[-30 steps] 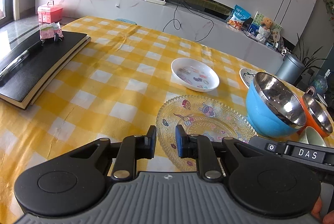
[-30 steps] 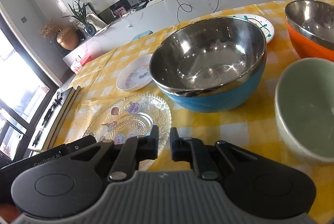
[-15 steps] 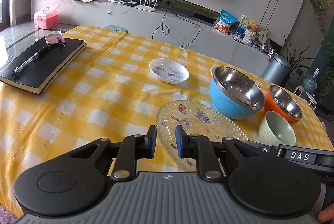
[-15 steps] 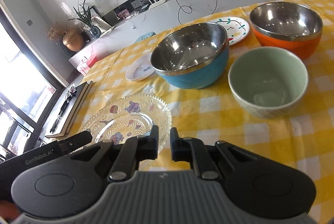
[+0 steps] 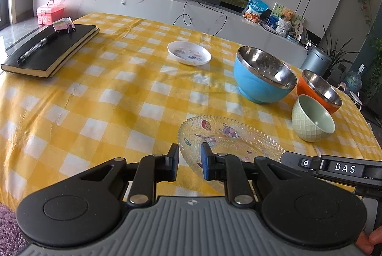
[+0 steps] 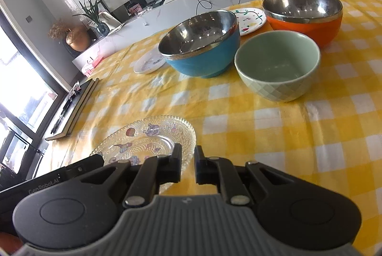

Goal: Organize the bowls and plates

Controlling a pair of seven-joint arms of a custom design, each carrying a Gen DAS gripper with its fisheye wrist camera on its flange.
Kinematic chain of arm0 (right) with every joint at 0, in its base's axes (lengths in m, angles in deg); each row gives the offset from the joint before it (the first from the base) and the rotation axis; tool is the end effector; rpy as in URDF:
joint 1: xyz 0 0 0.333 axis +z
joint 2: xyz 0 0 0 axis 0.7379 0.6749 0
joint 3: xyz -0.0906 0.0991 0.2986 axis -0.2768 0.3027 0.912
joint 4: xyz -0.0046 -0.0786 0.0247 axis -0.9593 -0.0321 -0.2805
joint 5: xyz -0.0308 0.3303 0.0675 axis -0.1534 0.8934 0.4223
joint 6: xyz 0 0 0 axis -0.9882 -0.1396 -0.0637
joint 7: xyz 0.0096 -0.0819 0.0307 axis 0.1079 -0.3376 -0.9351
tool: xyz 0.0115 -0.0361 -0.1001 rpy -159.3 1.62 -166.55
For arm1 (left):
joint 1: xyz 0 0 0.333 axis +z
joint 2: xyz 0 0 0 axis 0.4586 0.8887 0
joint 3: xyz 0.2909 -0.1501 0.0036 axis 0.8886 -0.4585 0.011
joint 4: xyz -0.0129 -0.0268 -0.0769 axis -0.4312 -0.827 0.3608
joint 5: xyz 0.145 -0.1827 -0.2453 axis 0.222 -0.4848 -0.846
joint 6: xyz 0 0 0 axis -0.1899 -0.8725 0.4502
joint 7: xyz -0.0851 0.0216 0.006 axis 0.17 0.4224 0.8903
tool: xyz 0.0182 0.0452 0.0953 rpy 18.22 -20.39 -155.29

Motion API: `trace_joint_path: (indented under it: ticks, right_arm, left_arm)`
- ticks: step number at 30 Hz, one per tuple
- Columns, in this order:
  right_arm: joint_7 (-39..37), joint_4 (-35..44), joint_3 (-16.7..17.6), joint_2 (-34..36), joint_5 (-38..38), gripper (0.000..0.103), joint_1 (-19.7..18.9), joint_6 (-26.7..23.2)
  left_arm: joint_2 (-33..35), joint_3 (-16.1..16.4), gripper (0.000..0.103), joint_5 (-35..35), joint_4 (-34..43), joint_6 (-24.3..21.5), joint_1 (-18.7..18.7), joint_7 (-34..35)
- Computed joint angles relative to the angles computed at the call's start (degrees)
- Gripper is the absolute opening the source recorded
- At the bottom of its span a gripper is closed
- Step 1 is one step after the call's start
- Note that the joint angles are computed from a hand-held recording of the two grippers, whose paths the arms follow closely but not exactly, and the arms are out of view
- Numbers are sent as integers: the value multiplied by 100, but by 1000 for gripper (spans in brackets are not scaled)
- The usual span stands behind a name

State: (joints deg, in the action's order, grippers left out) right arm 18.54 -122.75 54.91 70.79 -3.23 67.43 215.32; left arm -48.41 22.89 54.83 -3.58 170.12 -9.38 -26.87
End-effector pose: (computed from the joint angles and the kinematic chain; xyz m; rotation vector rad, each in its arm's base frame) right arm 0.6724 0.3346 0.3815 -1.6431 1.5984 -0.1443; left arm 0.6016 -0.4423 0.4530 -1.9834 1.5805 -0.9404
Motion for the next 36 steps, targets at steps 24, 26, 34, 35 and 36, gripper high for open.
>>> trace_joint_path:
  ticks: [24,26,34,35,36]
  right_arm:
    - [185,-224,-225,-114,-188,6,167,-126]
    - [176,-229,-202,-111,-181,6,148,-109]
    - [313,-279,-456,-162,-349,12,323,-22]
    - [318,-284,-508,-169,-408,16,360,1]
    - [313,-291,-541,-177,-463,20,385,33]
  left_arm:
    - [-42,-152,20,-350,-232,-104,60,284]
    - [-43,-146,20,-351,-226,-122,47,285]
    - [-164,-19,37,-151,-294,-215,-54,-26]
    - [-181,-5,41,-90,-281,-231,-66,-60]
    - [-195,3,43,-35,-263,-260,-76,-86]
